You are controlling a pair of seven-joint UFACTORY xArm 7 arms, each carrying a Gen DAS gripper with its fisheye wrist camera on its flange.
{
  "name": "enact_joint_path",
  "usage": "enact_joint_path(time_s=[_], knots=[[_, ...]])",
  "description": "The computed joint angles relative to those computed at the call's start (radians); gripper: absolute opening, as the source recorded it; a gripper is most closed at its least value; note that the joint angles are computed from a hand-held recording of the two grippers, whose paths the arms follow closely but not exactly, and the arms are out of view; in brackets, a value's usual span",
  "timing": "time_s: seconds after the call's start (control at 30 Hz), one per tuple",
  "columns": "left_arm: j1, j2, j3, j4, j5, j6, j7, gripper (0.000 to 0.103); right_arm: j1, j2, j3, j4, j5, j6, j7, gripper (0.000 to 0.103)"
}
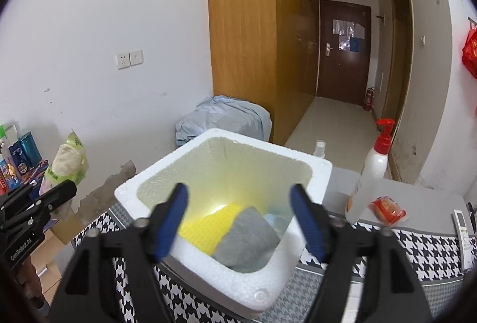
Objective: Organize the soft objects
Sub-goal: 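Open the right gripper over the foam box to drop the grey sock inside, then move the left gripper over the foam box and release the wipes pack inside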
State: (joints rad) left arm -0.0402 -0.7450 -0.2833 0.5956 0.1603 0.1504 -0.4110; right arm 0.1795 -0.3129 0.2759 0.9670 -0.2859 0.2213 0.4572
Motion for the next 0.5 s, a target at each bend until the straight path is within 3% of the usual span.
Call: enact_joint_path(time_s=[0.13, 0.5], knots=[[0.003, -0.004, -0.007, -0.005, 0.004, -0.005, -0.002, 0.024, 0.052, -0.016, -0.042, -0.020, 0.066, -0.019, -0.052, 0.098], [0.000, -0.003, -0.012, -0.002, 0.009, -0.015, 0.001, 0.024, 0.033, -0.080, -0.034, -0.063, 0.112, -0.022, -0.077, 0.102]])
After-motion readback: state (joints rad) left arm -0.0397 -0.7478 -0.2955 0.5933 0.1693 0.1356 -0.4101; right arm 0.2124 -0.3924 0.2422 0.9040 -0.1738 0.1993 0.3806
